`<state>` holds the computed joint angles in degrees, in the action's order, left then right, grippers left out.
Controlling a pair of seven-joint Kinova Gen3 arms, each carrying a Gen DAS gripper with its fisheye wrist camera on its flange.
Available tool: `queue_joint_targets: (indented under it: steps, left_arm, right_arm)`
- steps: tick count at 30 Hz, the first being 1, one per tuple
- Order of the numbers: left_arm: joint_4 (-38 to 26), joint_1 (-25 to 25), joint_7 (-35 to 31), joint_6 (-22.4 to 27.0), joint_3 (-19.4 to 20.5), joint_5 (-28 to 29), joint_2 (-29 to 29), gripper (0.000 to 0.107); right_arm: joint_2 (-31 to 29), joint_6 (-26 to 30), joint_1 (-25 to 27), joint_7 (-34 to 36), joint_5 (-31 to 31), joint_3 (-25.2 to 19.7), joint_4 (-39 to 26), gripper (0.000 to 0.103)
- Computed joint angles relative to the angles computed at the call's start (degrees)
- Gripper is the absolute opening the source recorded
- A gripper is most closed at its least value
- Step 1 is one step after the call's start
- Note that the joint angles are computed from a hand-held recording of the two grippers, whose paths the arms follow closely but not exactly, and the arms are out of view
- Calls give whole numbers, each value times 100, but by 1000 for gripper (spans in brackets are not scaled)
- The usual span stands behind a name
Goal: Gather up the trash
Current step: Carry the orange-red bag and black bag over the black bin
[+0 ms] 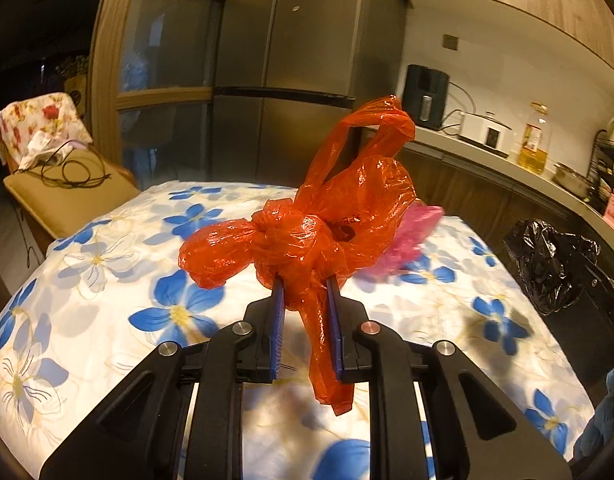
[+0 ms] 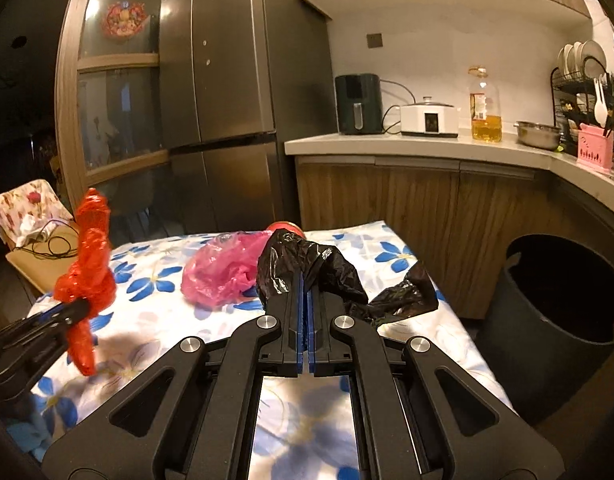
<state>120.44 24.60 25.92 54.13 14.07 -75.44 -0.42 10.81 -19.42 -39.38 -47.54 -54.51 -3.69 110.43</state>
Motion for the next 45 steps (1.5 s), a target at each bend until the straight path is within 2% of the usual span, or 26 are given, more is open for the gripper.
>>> queue_joint_targets:
  steps: [8, 18, 23, 33, 40, 45]
  left_arm:
    - [-356, 399, -156, 214, 205, -77, 214, 19]
    - [-1090, 883, -548, -87, 74, -214, 735, 19]
    - [-1521, 1118, -880, -300, -88, -222, 1010, 19]
    - [-2453, 1563, -1528, -705, -440, -253, 1559, 19]
    - [-2984, 1814, -1951, -1101, -764, -91, 1909, 19]
    - [-3354, 1934, -2139, -1580, -1022, -82, 2157, 19]
  right_arm:
    - [-556, -202, 387, -330, 242, -238, 554, 1]
    - [-1026, -376, 1132, -189, 39, -534, 894, 1]
    - [-1159, -453, 1493, -222, -4, -600, 986, 1]
    - [-1259, -429, 2144, -677, 354, -510, 1096, 1]
    - [-1166, -286, 2475, -1281, 858, -310, 1093, 1]
    - [-1039, -187, 2620, -1685, 1280, -162, 1055, 1]
